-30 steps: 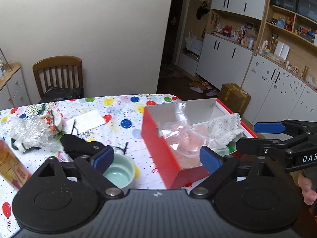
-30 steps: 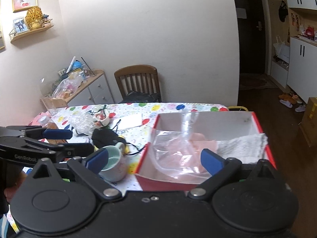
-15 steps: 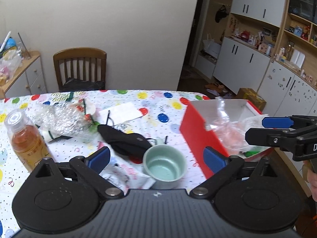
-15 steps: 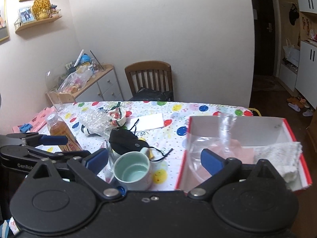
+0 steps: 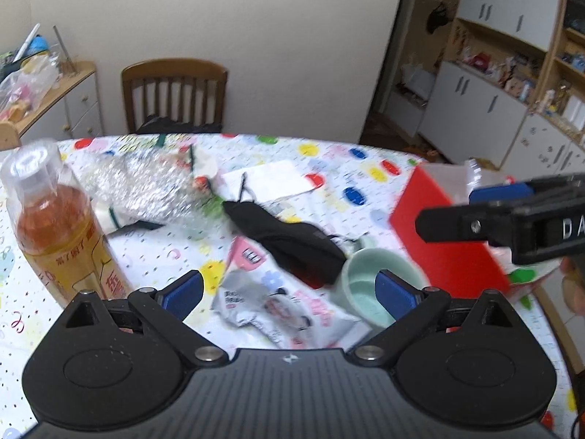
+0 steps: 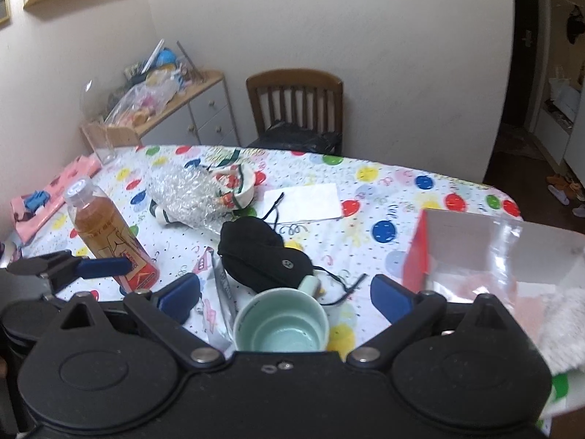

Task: Organize soft objects
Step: 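Grasp the pink-labelled snack bag with left tool while right tool grasps black mask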

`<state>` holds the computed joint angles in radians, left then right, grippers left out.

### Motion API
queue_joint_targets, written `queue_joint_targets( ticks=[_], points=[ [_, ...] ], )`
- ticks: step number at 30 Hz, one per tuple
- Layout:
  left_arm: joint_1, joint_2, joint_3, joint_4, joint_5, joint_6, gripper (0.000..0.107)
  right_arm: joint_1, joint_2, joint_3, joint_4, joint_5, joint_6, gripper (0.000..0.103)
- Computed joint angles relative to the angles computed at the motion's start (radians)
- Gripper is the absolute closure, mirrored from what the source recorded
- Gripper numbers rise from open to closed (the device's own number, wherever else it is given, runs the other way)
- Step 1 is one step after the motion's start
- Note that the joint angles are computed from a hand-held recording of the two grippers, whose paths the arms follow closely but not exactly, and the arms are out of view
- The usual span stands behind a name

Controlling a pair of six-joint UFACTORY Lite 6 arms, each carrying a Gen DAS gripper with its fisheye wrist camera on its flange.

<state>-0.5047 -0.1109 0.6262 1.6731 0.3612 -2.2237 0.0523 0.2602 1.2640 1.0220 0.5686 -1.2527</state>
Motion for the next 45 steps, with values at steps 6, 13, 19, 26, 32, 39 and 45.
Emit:
queue_joint_targets(
  ticks=[6,13,19,26,32,39,45],
  points=[
    [0.065,0.115,0.034,0.169,-0.011,-0.22,0.006,0.083,0.203,0.218,-0.172,0.008,0.215,0.007],
    [0.093,0.253,0.121,0.189,-0.008,-0.266,0.006,0.157,0.429,0.486,-0.359,0.05,0.397,0.011],
    [0.116,0.354,0.193,0.176,-0.023,-0.266,0.007,0.217,0.615,0.718,-0.554,0.107,0.545,0.017],
    [0.165,0.42,0.22,0.281,-0.066,-0.387,0.009,0.253,0.772,0.912,-0.626,0.164,0.61,0.021],
    [0.178,0.416,0.209,0.379,-0.091,-0.506,0.028,0.269,0.849,0.995,-0.654,0.178,0.644,0.03],
    [0.172,0.387,0.19,0.31,-0.094,-0.464,0.043,0.281,0.814,0.916,-0.643,0.126,0.616,0.05],
    [0.18,0.359,0.164,0.283,-0.098,-0.449,0.052,0.284,0.753,0.824,-0.593,0.08,0.561,0.08]
  ],
)
